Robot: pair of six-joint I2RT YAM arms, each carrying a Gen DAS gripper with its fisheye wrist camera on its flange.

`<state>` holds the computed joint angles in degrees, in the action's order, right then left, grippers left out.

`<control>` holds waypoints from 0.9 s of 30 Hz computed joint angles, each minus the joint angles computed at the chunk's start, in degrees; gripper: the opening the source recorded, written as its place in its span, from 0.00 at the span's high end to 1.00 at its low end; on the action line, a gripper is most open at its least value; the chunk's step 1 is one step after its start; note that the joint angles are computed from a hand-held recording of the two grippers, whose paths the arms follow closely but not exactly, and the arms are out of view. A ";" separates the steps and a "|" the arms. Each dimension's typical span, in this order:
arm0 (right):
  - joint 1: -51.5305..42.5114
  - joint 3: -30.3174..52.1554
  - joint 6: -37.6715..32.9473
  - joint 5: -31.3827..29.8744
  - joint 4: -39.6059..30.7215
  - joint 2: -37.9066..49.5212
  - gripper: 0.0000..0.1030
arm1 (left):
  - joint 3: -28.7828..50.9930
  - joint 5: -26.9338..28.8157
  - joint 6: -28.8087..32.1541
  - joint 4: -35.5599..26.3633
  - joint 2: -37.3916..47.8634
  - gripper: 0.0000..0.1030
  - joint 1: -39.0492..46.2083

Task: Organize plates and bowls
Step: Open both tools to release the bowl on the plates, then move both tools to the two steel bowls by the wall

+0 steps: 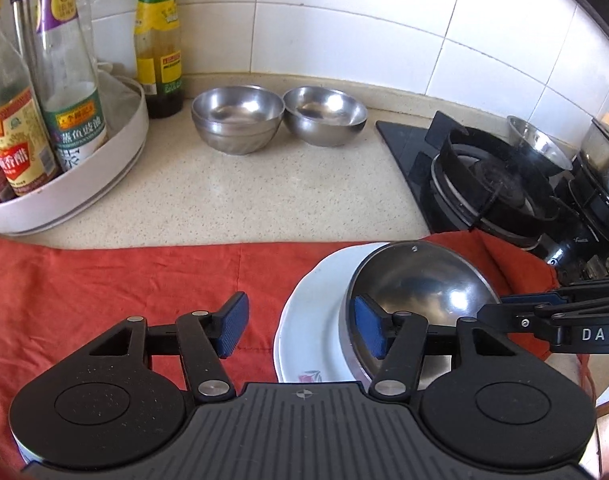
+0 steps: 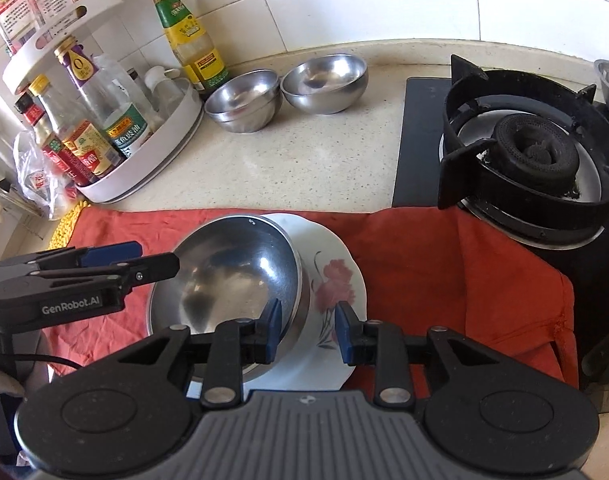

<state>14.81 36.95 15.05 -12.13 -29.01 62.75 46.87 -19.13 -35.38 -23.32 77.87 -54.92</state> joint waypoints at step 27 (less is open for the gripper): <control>6.48 23.34 1.13 4.52 9.25 24.82 0.70 | 8.48 7.14 14.31 4.97 6.60 0.36 16.79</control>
<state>21.29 60.30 16.19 -7.60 -19.75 87.57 55.35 -11.99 -21.07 -18.34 84.46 -38.13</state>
